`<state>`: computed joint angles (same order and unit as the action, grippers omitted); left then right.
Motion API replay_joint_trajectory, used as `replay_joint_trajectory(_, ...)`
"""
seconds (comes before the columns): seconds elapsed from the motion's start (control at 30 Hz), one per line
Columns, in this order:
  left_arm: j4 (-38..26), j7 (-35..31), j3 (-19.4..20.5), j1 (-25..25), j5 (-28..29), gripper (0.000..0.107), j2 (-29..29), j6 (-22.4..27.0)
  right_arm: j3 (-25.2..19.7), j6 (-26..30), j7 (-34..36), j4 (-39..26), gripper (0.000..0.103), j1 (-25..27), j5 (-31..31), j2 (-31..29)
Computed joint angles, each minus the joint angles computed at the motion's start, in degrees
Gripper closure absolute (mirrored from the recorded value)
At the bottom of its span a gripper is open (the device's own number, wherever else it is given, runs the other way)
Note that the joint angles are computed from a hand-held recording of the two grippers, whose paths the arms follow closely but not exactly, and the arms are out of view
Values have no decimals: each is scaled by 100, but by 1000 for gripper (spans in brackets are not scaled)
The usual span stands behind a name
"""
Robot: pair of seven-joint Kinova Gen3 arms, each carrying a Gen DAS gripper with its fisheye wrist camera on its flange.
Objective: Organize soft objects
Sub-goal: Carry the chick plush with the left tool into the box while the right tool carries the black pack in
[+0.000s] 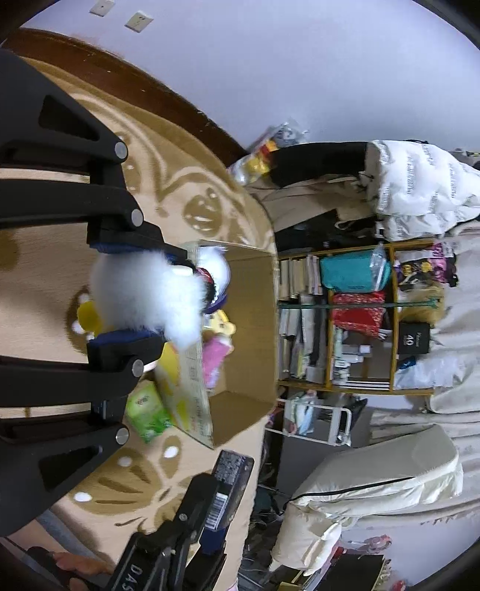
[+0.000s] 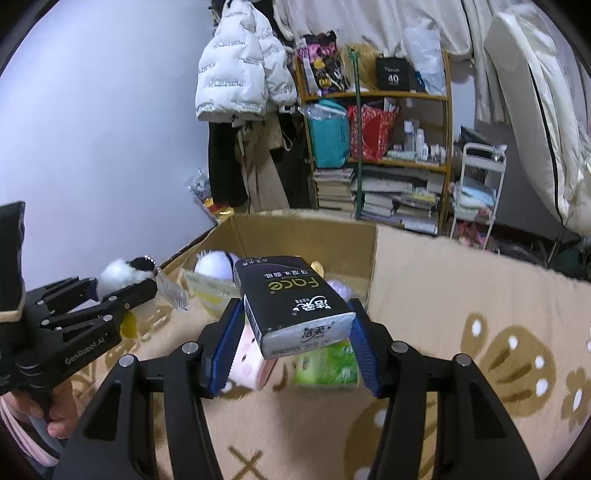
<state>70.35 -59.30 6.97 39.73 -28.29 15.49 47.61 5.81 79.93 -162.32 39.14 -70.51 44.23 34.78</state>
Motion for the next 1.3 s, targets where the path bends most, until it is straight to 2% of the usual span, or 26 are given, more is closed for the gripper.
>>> replay_joint_trajectory(0.07,-159,-69,2,-15,5,77,81,2,67,117,238,-239,44,28,68,121)
replay_joint_trajectory(0.23,-747,-336,-88,19,47,77,468,93,129,4,471,-400,44,242,-28,174)
replay_joint_trajectory(0.47,-1408,-390,-328,73,295,76,973,91,162,-313,651,-443,44,664,-256,225)
replay_joint_trajectory(0.7,-2100,-819,-469,83,582,76,1532,238,121,-562,856,-429,43,1040,-625,340)
replay_joint_trajectory(0.97,-2807,-1052,-600,-43,1020,74,2091,735,-35,-971,731,138,44,1376,-1071,240)
replay_joint_trajectory(1.17,-3082,-1020,-658,-120,1233,73,2290,1087,-141,-1426,471,650,43,1544,-1257,36)
replay_joint_trajectory(1.3,-3026,-996,-627,-204,1382,63,2233,1122,-132,-1627,263,932,38,1495,-1144,-134)
